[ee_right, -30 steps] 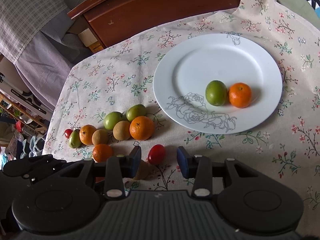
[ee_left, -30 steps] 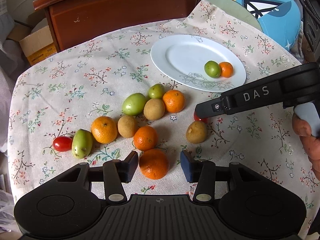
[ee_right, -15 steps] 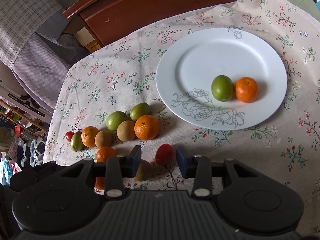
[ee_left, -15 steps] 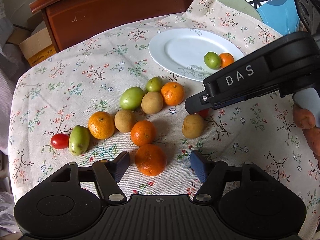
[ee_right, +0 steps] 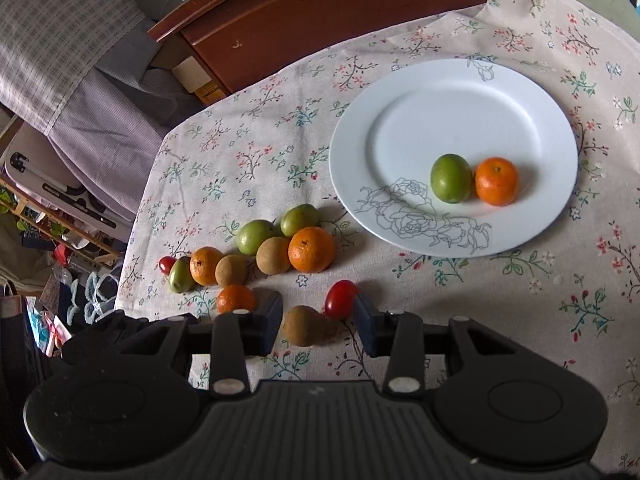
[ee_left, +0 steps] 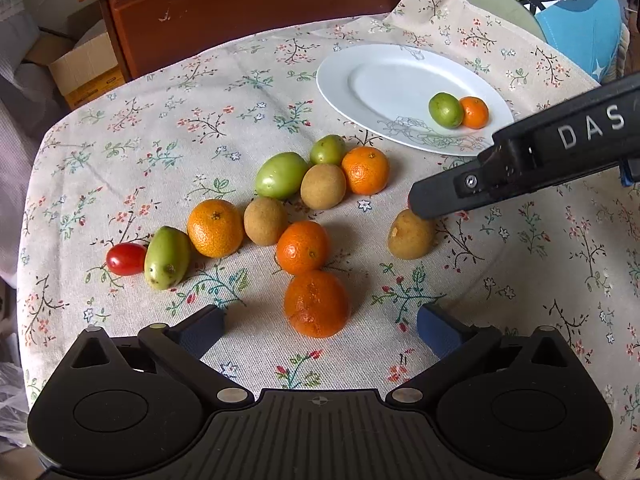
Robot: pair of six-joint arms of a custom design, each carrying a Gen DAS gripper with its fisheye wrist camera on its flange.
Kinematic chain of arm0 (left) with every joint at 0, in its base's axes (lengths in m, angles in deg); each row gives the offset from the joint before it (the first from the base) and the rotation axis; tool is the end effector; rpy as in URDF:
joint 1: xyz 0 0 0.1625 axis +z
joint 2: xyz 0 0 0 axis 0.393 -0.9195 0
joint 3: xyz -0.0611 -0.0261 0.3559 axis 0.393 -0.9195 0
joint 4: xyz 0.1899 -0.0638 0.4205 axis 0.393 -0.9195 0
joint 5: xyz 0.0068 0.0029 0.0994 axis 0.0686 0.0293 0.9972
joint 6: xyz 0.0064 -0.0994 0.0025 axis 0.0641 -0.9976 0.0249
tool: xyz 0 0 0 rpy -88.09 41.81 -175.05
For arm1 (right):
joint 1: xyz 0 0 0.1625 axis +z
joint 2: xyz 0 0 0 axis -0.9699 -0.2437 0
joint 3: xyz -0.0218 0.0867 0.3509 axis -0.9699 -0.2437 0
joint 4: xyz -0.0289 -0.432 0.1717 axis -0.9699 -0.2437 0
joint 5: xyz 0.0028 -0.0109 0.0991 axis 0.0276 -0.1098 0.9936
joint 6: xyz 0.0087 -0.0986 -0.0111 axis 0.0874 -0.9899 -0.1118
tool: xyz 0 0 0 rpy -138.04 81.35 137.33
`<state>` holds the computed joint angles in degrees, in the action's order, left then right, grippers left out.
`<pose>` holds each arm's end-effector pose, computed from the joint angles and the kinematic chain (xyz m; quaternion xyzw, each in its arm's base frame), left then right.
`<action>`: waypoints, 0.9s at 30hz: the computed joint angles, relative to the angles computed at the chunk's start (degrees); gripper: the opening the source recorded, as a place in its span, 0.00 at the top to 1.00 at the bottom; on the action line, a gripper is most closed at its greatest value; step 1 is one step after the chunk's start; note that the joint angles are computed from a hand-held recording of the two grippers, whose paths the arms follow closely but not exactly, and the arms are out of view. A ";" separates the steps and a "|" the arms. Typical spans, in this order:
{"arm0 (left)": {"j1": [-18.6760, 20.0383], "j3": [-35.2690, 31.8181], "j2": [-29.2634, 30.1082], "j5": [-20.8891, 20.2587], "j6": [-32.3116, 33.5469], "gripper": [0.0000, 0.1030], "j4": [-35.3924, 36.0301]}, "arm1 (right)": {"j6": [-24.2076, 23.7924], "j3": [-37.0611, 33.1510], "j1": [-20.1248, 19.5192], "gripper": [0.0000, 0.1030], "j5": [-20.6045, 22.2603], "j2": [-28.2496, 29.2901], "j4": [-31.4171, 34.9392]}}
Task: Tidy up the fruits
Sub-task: 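Grasp a brown kiwi with the right tool while the left tool grasps a large mandarin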
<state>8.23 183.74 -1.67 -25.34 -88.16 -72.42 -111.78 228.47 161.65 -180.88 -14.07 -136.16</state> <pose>-0.1225 -0.3135 0.0003 0.1807 0.8986 -0.2147 0.3374 0.0885 -0.3774 0.0882 0.1770 -0.9677 0.1298 0.1240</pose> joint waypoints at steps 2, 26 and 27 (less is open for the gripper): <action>-0.24 0.33 -0.69 -0.21 -0.35 0.00 0.43 | -0.97 0.35 0.42 0.61 -0.44 0.25 0.49; -1.46 2.09 -1.01 1.06 4.00 0.67 -7.53 | -1.04 0.15 2.50 0.74 -4.17 5.91 -5.20; -1.62 2.17 -1.34 1.09 3.80 0.69 -7.18 | -1.08 0.20 2.50 0.74 -3.89 5.59 -4.87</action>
<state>6.61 185.91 -3.01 -24.25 -84.35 -79.60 -112.86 228.67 164.14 -184.77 -8.48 -141.03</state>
